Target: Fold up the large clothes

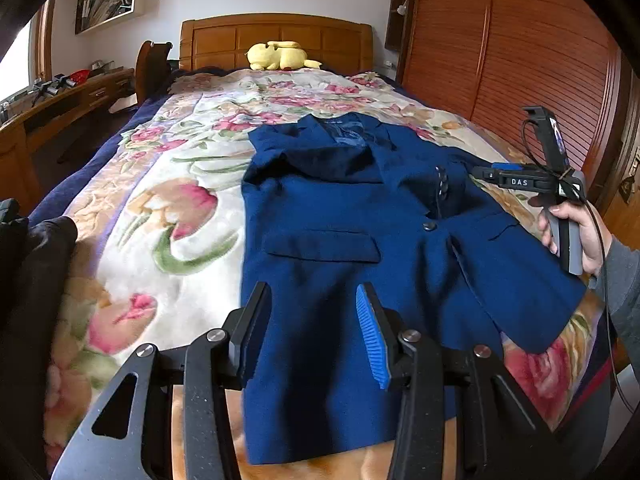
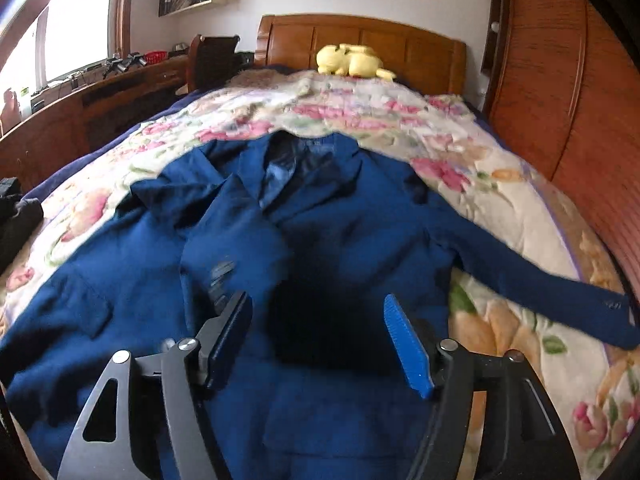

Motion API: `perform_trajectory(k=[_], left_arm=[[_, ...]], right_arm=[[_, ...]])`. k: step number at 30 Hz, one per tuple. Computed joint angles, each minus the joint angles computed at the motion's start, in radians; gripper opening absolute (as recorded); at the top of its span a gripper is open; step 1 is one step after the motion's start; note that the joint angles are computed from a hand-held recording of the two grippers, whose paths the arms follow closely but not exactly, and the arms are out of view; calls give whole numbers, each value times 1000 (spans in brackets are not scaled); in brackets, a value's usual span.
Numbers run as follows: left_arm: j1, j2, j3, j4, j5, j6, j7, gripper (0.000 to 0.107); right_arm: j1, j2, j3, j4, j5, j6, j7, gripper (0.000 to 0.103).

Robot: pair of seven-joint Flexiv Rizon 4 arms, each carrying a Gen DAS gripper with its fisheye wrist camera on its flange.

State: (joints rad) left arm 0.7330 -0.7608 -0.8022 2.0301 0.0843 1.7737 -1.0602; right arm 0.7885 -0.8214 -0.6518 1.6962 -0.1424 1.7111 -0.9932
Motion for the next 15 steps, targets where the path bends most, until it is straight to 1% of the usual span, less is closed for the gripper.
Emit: perform_trajectory(k=[3,4,5,6,9,10,11,15], left_arm=[[-33,1,24,0,2,17,-9,45],[-37,-3,22,-2,4,14,-11,45],[-39,-5,21,-3,5,10,-12,45],[-48,-5,25,-6,3,7,-13,45],[-75,-6,44,-14,-2,8,-16,45],[-79,-10,45,-15,-3,8,-17,45],[-81,-12,44,-17,-4,6,-18,45],[-100,-22,56,-21,-13,4,-27,45]], right_arm=[[-44,19,66,3,-5,14,-13,71],[-78,27,113,4,-11,32,-26,71],[-122,39,175,-3,-21,32,-42,71],[-153,43,221,-14,-28,22,-49,71],[-221,31,299,-50,-51,-7,-64,71],[-255,27,337,-65,-65,-17,-72,71],[-276,17,360,-88,-76,-35,-71,71],[-328,-26,399,-171,-108,-117,-38,71]])
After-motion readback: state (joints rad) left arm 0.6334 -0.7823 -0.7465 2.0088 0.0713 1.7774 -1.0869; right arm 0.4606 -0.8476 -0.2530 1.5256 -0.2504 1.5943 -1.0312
